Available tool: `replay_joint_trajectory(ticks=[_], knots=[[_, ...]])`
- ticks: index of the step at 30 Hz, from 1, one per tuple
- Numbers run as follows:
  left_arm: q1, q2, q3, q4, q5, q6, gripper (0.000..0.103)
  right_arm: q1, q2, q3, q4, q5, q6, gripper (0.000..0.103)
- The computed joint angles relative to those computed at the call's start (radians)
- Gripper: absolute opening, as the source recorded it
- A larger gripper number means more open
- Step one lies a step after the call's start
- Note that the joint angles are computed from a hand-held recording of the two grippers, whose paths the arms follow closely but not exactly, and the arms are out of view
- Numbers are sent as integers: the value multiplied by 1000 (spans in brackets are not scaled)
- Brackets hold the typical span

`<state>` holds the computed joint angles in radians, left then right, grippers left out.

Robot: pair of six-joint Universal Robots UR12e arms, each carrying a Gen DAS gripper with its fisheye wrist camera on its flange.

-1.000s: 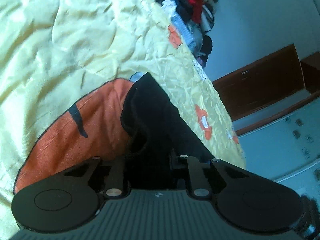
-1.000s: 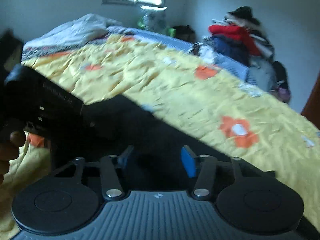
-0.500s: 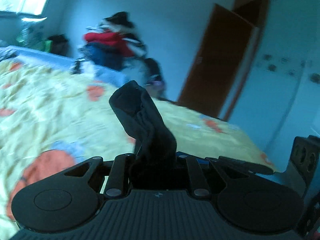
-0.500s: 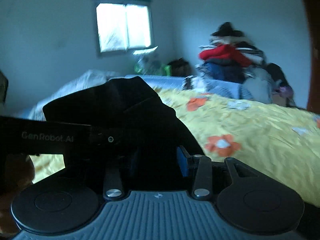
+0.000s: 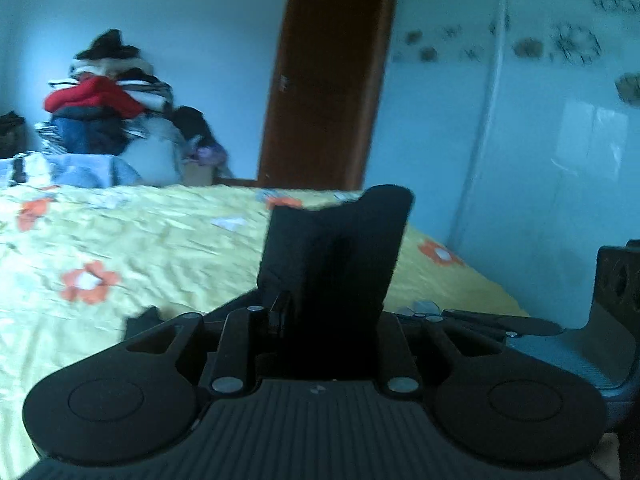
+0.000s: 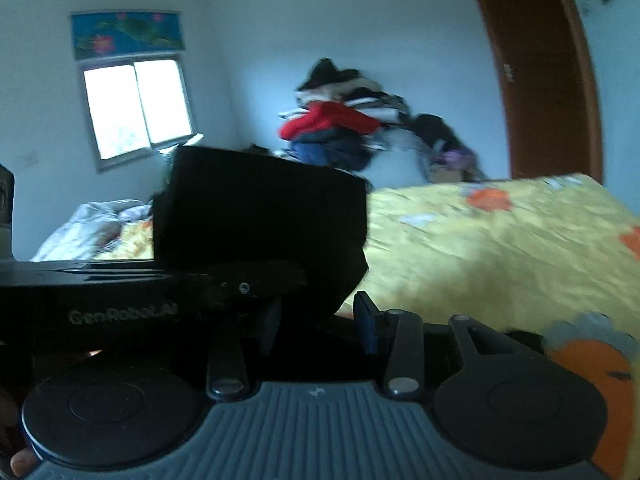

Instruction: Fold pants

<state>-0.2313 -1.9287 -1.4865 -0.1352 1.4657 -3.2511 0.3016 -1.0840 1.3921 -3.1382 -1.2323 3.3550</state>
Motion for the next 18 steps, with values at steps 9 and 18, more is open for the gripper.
replay_joint_trajectory(ticks=[9,18], knots=[[-36,-66,53,-73,-35,37,23,-26,-24,62,67,-76,21,41],[-6,-56,48,-170,-253,22,69,-33,-80,139,161,-301,-12,42]])
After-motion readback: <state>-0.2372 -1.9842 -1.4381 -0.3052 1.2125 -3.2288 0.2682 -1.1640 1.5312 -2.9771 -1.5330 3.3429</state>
